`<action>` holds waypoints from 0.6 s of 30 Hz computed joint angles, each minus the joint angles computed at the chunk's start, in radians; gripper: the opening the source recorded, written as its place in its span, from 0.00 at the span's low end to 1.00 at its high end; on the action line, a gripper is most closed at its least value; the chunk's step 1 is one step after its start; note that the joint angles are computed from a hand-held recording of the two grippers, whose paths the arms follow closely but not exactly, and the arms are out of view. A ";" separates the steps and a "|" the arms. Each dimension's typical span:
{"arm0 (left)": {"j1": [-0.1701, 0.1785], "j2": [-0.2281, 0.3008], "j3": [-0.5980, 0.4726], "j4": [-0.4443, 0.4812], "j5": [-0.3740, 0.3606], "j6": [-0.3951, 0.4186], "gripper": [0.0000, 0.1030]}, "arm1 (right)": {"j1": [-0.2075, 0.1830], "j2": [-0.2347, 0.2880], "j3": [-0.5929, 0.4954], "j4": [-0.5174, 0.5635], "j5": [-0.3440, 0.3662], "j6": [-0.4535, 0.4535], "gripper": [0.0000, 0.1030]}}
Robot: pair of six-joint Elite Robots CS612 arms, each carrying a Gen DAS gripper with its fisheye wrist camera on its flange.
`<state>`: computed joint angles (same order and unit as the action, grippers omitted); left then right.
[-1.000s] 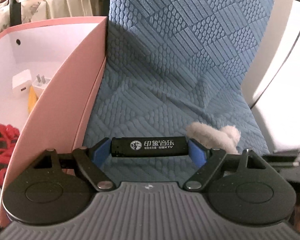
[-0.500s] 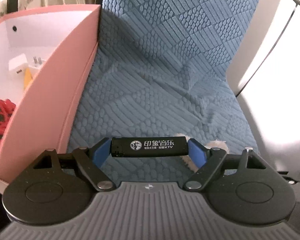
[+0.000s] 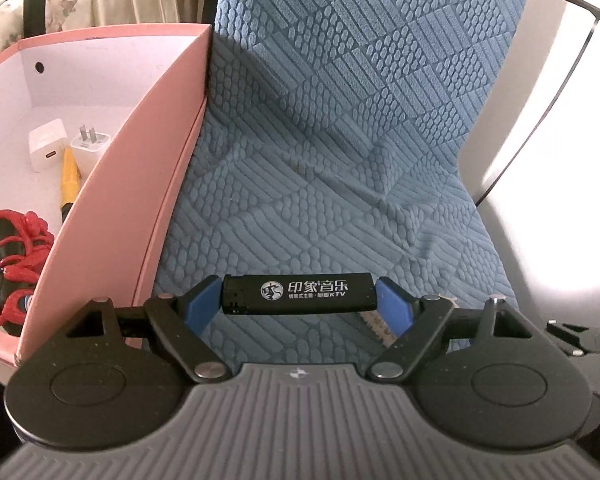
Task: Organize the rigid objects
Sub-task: 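Lift the stick and clip and carry both toward the pink box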
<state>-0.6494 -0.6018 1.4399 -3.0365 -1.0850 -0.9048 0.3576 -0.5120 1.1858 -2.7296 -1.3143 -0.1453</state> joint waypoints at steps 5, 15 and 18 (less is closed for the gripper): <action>0.000 0.003 -0.004 0.002 0.002 0.005 0.83 | 0.001 0.012 -0.018 0.002 0.012 -0.004 0.66; -0.004 0.000 -0.003 -0.017 0.000 0.025 0.83 | 0.002 0.014 -0.014 -0.022 -0.001 0.021 0.45; -0.005 -0.006 0.001 -0.021 0.000 0.029 0.83 | 0.000 0.008 -0.005 -0.020 0.004 0.033 0.45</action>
<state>-0.6546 -0.6073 1.4411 -3.0576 -1.0854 -0.8757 0.3572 -0.5041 1.1805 -2.7492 -1.3101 -0.1121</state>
